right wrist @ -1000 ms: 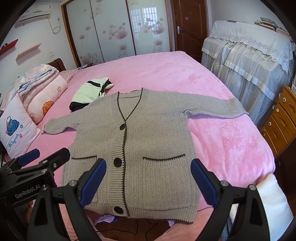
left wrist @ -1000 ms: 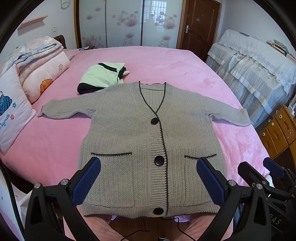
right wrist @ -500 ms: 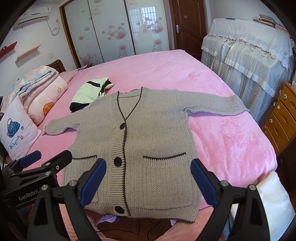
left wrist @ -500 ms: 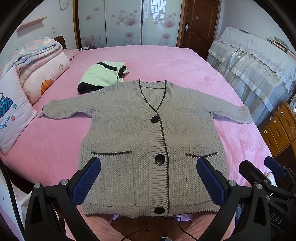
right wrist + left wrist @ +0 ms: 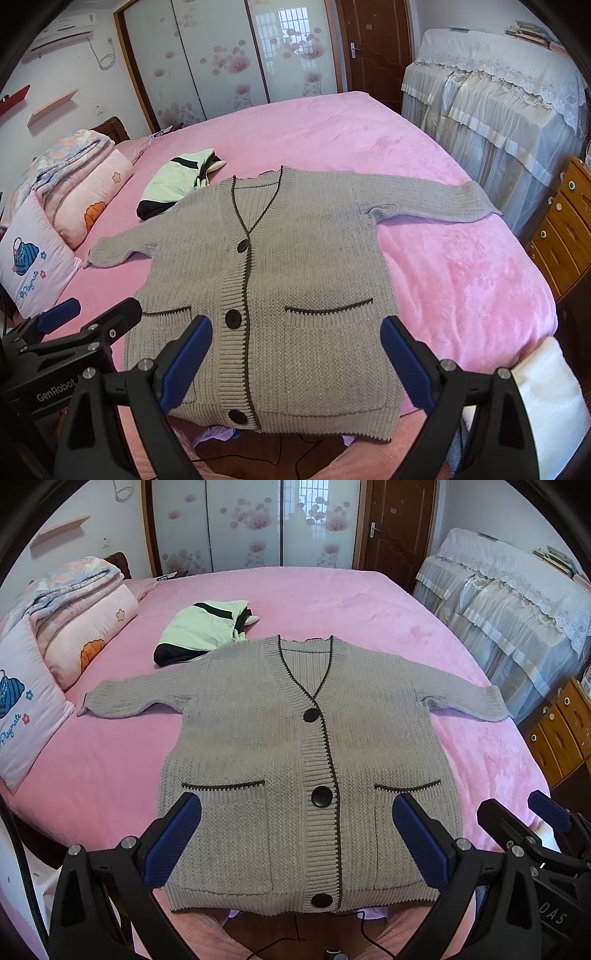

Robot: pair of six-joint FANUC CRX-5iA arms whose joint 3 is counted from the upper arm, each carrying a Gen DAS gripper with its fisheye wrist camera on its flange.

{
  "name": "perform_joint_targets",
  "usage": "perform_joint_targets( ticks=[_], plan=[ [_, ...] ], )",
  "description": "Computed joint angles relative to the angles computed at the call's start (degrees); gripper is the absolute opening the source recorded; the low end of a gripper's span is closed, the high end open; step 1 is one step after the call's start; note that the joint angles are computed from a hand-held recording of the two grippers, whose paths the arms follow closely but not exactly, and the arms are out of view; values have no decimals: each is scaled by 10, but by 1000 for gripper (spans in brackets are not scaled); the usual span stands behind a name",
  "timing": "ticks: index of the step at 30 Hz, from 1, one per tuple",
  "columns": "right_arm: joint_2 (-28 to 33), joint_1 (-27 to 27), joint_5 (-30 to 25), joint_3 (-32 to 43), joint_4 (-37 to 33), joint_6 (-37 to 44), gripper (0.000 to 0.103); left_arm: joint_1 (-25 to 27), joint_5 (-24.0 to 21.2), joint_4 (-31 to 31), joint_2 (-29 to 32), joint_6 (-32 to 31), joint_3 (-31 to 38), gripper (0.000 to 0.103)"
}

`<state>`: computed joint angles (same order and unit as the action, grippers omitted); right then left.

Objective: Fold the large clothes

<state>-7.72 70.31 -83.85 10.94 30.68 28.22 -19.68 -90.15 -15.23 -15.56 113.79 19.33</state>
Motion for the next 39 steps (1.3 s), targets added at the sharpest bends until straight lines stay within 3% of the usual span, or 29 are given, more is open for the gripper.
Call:
perform_joint_targets(
  ticks=[25,30,36,39],
  plan=[
    [-2,-72,38,-15,-63,35,93,-15,-14,-19,69,-7,39,102],
    [1,-106,52,-14,-55,55,93,-2,48,6,84,-22,50,102],
    [11,-175,68,4,-32,85,93,-27,113,-42,134,-20,119,102],
    [27,-222,72,29,-33,120,93,-30,131,-36,176,-50,170,102]
  ],
)
